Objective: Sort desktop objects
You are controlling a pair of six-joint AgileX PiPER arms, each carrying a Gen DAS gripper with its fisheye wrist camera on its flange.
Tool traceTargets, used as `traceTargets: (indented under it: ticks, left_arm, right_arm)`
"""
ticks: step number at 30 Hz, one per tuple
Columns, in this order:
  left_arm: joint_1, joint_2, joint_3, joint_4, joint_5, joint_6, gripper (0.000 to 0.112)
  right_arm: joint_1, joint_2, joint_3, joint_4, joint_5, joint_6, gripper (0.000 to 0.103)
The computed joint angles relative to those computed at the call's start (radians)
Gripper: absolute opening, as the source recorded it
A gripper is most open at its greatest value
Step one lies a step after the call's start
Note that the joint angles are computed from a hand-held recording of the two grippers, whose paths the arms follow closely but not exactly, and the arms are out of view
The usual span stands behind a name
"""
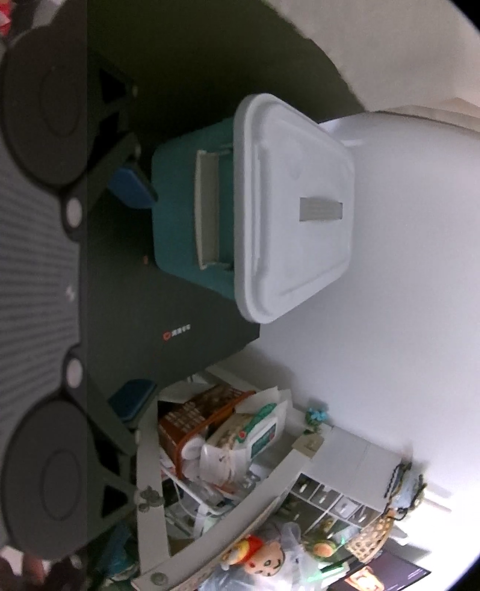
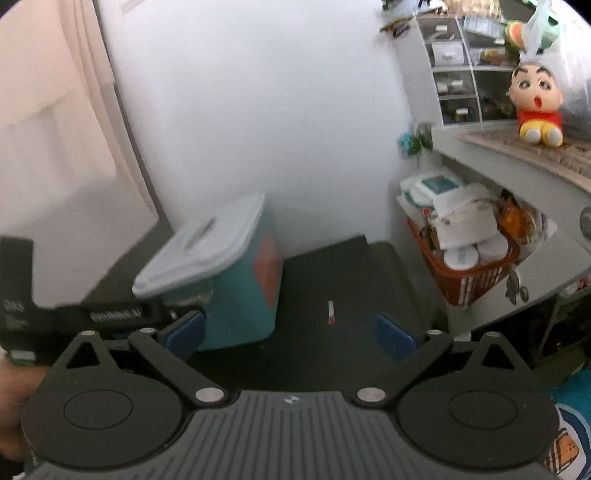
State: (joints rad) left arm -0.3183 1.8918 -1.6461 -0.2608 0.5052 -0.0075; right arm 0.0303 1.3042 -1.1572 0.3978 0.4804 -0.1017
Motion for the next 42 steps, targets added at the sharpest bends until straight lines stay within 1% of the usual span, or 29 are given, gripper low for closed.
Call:
traceTargets:
  ticks: [1, 3, 6, 12, 19, 24, 27, 32, 35, 39, 42]
  left_arm:
    - [-0.007, -0.01, 0.004, 0.021, 0.006, -0.023, 0.101]
    - [-0.022, -0.034, 0.017, 0.059, 0.013, -0.064, 0.101]
    - [-0.043, -0.071, 0.033, 0.118, 0.034, -0.128, 0.101]
    - [-0.069, -0.158, 0.118, 0.206, 0.032, -0.242, 0.101]
    - [-0.096, -0.254, 0.216, 0.32, 0.026, -0.377, 0.101]
    - [-0.111, -0.308, 0.276, 0.345, 0.02, -0.416, 0.101]
    - [-0.12, -0.333, 0.297, 0.354, 0.035, -0.421, 0.101]
    - [-0.134, -0.384, 0.331, 0.366, 0.05, -0.423, 0.101]
    - [-0.139, -0.401, 0.339, 0.365, 0.067, -0.423, 0.101]
    - [-0.131, -0.413, 0.351, 0.328, 0.075, -0.41, 0.101]
    - [-0.141, -0.424, 0.365, 0.351, 0.071, -0.427, 0.101]
  right_arm:
    - [-0.014, 0.007, -0.01, 0.028, 0.027, -0.023, 0.101]
    - [-0.034, 0.016, -0.017, 0.061, 0.052, -0.054, 0.101]
    - [-0.042, 0.014, -0.016, 0.066, 0.059, -0.077, 0.101]
    - [-0.057, -0.034, 0.01, 0.083, 0.069, -0.11, 0.101]
    - [-0.09, -0.091, 0.057, 0.105, 0.15, -0.157, 0.101]
    - [-0.049, -0.131, 0.064, -0.014, 0.171, -0.059, 0.101]
    - [-0.026, -0.149, 0.057, -0.043, 0.177, -0.024, 0.101]
    - [0.034, -0.165, 0.06, -0.158, 0.168, 0.081, 0.101]
    - [0.057, -0.172, 0.07, -0.222, 0.171, 0.14, 0.101]
    - [0.077, -0.184, 0.077, -0.288, 0.186, 0.209, 0.101]
    - [0.094, -0.198, 0.081, -0.333, 0.193, 0.248, 0.101]
